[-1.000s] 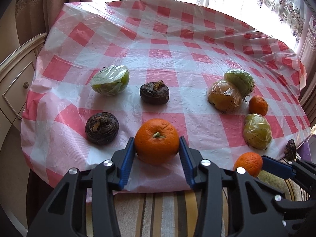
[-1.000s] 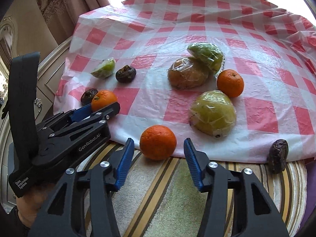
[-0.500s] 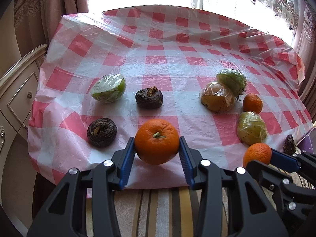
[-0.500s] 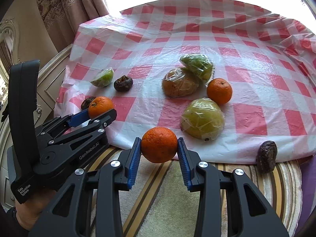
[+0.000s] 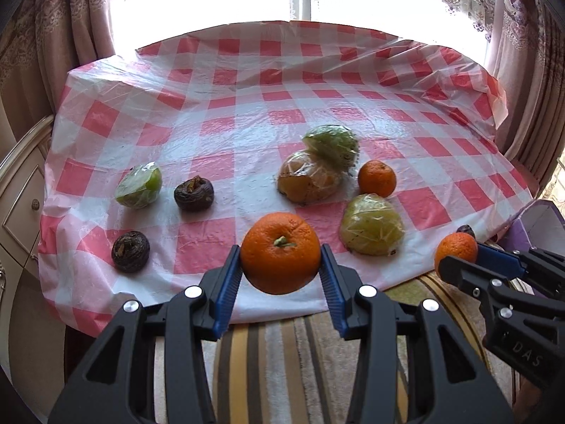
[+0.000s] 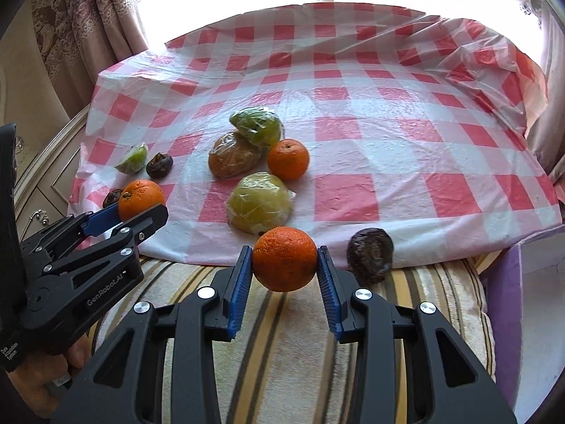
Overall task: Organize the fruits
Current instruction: 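Carry the oranges in both tools over the purple-rimmed white box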
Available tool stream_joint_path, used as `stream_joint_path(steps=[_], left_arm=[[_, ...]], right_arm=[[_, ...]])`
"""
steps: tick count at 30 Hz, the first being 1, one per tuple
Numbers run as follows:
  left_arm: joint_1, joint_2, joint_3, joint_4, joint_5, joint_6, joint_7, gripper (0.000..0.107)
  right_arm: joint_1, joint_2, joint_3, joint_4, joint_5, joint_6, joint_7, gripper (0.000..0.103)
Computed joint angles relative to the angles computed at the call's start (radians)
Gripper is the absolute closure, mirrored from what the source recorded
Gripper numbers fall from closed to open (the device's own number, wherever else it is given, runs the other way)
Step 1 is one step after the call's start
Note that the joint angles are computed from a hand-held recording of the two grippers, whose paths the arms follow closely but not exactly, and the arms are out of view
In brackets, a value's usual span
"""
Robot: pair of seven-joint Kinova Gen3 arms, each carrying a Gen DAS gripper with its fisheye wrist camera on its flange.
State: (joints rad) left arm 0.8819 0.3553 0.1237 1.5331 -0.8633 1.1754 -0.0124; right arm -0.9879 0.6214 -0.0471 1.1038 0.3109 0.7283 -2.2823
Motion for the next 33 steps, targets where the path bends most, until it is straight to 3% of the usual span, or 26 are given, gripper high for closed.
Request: stream_joint_path(steps=[15,27,33], left_arm=[[0.055,0.124,-0.023,-0.227,0.062,-0.069,-0.237,0.063],[0.102,0.275,-0.076,-0.477,0.193,-0.141,-0.488,0.063],[0.120,0.370,-0.097,-0.646,0.272,-0.133,-0.624,0.063]], right_arm=[[0.023,-0.136,0.069,0.230,0.148,-0.031,-0.240,0.066],[0.129,-0.223,0.069,0.391,0.290,0.050,-0.450,0.066],[0.193,-0.234,0.036,0.441,0.309,0.086,-0.471,0.066]])
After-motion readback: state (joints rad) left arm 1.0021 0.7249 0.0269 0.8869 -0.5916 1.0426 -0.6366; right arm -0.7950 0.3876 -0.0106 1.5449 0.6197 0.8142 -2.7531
